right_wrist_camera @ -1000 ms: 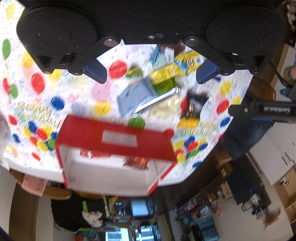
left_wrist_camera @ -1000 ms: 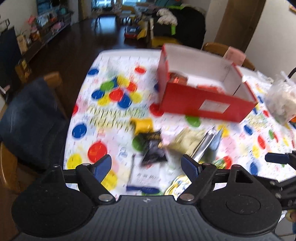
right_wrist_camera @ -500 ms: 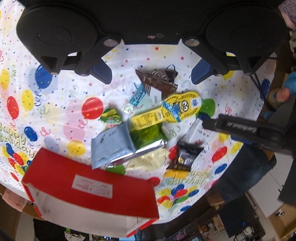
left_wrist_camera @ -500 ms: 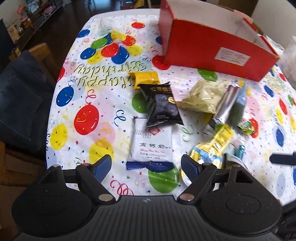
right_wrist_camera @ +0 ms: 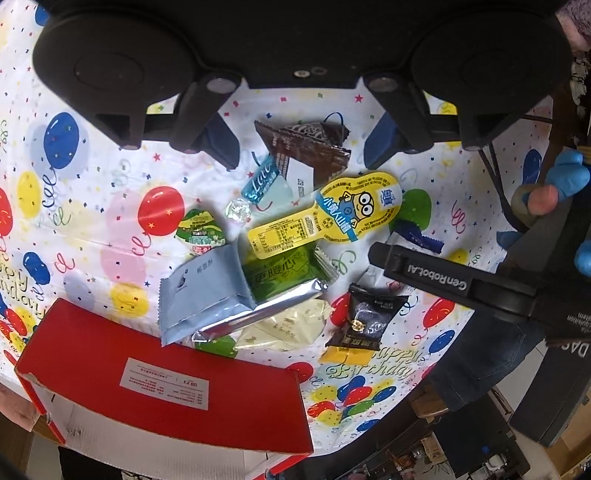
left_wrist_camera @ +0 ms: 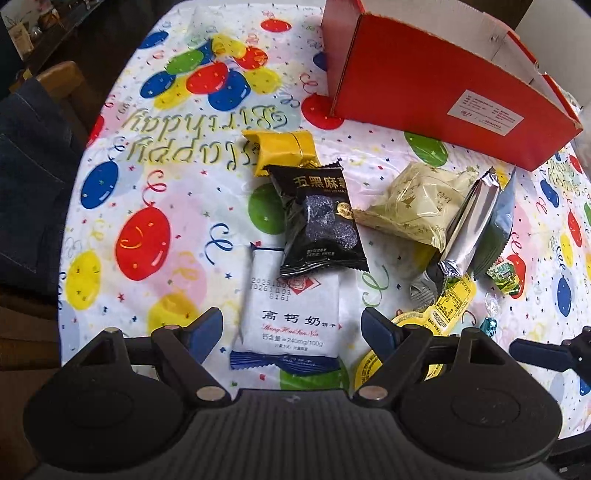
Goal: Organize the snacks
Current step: 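Lower left tool onto the white milk-biscuit packet while right tool approaches the M&M's packet, then grasp the white packet with left tool while right tool grasps the dark M&M's packet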
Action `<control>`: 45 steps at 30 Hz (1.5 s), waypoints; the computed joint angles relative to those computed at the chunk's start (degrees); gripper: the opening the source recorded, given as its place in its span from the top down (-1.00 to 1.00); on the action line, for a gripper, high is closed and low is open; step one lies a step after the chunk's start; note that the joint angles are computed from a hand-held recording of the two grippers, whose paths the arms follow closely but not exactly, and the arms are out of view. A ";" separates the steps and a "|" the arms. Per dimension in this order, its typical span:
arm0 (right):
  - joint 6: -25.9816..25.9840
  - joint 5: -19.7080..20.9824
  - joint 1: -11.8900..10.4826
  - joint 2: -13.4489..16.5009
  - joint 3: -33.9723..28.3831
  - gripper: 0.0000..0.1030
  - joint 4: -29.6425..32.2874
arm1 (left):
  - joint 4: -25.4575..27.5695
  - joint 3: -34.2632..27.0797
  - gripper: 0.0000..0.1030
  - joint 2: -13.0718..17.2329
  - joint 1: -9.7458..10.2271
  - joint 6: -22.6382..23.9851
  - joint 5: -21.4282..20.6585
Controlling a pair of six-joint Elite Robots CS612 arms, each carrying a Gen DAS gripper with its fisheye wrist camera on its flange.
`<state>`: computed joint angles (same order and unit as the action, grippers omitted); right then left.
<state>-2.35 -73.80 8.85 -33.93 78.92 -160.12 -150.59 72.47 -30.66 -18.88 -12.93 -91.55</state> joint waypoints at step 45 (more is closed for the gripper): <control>7.59 3.81 -1.65 -4.32 8.19 0.82 -13.39 | -11.25 13.68 0.09 -7.31 0.87 -9.57 -2.85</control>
<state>5.24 -69.99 7.19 -38.25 87.10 -173.51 -161.84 86.15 -37.96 -18.00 -22.50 -94.40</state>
